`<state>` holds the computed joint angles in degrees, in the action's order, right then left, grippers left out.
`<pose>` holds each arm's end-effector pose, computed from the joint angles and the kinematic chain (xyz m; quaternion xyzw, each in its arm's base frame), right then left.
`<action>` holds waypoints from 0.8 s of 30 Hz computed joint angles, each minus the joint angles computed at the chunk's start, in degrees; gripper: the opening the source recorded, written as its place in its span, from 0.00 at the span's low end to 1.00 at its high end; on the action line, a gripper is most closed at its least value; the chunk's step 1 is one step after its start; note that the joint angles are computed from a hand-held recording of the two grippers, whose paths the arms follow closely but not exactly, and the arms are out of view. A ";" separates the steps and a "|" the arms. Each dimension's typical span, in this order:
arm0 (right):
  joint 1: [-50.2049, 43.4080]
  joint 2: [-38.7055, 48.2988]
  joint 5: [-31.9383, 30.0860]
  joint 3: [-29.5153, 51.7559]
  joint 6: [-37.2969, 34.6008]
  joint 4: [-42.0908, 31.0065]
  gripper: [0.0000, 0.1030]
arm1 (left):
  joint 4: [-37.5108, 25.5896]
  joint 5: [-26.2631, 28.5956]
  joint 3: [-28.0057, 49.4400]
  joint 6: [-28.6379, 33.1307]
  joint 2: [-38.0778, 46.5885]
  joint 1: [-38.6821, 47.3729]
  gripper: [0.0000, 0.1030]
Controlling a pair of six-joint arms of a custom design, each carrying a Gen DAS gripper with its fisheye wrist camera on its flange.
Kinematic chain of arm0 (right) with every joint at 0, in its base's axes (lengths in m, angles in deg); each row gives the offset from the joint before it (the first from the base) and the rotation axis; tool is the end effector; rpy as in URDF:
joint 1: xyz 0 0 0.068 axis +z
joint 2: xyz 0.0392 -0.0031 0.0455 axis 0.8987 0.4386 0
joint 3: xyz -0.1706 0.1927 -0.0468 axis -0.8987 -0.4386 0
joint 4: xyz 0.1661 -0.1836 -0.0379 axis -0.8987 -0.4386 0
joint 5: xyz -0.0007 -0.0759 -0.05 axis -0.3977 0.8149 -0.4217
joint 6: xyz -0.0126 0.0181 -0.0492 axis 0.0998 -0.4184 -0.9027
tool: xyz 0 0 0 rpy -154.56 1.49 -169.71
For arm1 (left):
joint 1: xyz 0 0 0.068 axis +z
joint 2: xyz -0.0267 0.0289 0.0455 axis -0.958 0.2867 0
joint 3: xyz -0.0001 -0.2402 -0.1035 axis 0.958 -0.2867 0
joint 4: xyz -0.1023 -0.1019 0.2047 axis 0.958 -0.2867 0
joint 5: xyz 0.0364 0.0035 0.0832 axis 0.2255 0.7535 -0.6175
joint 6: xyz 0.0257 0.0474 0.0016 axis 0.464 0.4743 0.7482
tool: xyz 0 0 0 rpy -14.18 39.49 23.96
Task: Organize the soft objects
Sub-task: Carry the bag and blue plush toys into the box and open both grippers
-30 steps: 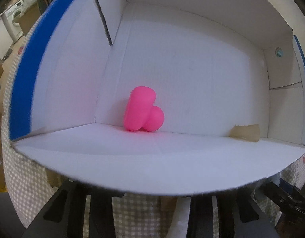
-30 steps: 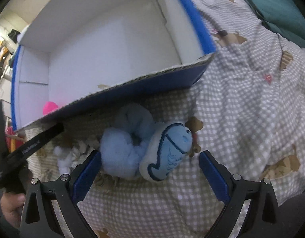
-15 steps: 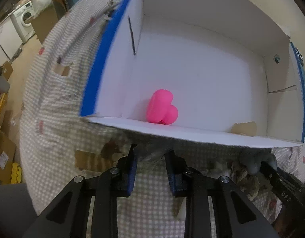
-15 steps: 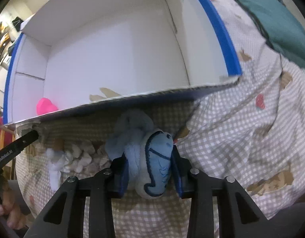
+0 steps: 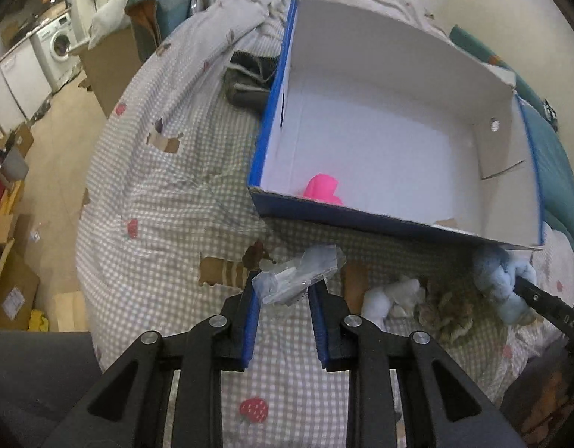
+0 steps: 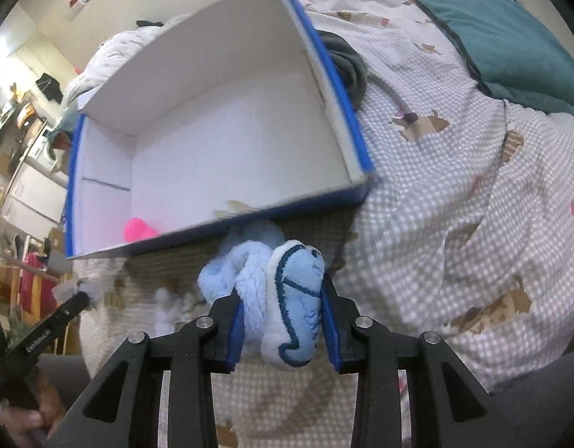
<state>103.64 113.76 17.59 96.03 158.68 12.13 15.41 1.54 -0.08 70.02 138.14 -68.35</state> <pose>0.2610 0.1981 0.1501 0.3921 0.8835 0.0514 0.2510 0.3881 0.0219 0.1745 0.2543 0.9385 -0.1067 0.2077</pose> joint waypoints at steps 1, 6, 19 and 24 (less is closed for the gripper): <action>0.78 -0.01 0.33 0.60 0.09 -1.07 0.35 | -0.05 0.43 -0.88 0.75 -1.07 0.53 0.22; 4.88 -0.12 1.90 2.65 1.92 -3.54 0.35 | -0.08 1.06 -2.63 1.36 -3.25 1.34 0.22; 4.86 -6.36 5.08 5.37 -3.99 -3.91 0.35 | -3.72 4.65 0.39 1.81 -7.08 0.90 0.22; 0.27 -7.67 5.09 7.42 -9.81 -4.00 0.36 | -6.69 5.05 6.85 0.92 -4.85 -1.68 0.22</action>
